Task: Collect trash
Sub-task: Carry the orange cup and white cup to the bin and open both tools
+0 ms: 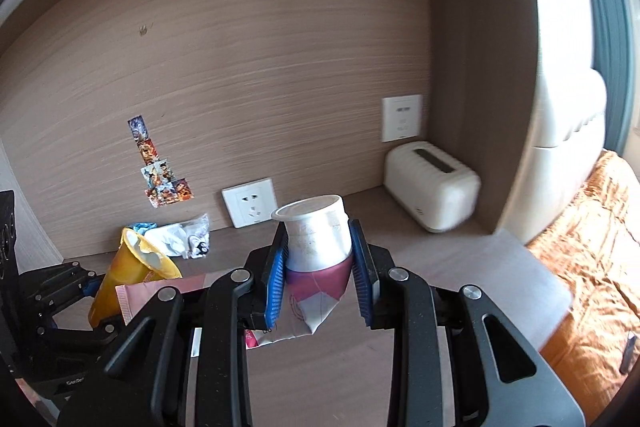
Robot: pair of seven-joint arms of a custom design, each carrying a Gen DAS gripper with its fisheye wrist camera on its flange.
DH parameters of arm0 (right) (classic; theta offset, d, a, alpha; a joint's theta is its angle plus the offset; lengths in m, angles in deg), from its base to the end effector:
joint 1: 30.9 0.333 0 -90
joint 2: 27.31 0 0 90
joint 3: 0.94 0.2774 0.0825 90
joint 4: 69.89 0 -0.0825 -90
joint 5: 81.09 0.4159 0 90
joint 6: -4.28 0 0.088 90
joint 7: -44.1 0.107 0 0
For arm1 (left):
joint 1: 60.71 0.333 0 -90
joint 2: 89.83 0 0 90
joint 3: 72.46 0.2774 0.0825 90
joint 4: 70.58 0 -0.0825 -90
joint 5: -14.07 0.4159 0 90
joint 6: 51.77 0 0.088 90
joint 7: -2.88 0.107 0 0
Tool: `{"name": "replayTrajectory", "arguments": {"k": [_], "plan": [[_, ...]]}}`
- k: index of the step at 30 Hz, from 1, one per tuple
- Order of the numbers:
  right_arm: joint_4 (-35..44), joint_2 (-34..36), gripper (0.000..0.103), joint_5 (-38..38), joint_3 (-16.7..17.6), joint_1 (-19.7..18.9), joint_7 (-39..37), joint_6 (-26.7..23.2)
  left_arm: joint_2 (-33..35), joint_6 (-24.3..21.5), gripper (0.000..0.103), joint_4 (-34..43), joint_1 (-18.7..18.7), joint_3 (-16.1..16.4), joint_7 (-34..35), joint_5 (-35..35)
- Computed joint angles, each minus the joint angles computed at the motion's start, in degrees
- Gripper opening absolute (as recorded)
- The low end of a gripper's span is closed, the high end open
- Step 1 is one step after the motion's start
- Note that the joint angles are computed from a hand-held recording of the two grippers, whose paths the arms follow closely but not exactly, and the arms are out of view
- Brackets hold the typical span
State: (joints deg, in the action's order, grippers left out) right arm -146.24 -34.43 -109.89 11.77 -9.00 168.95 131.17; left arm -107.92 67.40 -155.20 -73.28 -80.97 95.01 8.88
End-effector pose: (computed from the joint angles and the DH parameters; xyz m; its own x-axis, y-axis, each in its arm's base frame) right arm 0.4496 0.3076 0.8626 0.1221 -0.9914 -0.0479 -0.4367 -0.0103 -0.8995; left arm 0.4398 -0.1970 0.8665 -0.4069 -0.9134 0.0078 -0.5589 0.2423 -0.7931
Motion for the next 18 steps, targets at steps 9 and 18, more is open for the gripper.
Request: {"name": "replayTrajectory", "arguments": {"k": [9,18], "plan": [[-11.8,-14.7,0.031,1.9,0.7,-5.7,2.8,-4.0,1.9,-0.8,0.043,2.9,-4.3,-3.7,1.2,-1.3],[-23.4,-30.0,0.031,6.3,1.1,-13.0,3.2,-9.2,6.9,-2.1,0.043,8.5,-9.6,-8.1,2.3,-1.9]]}}
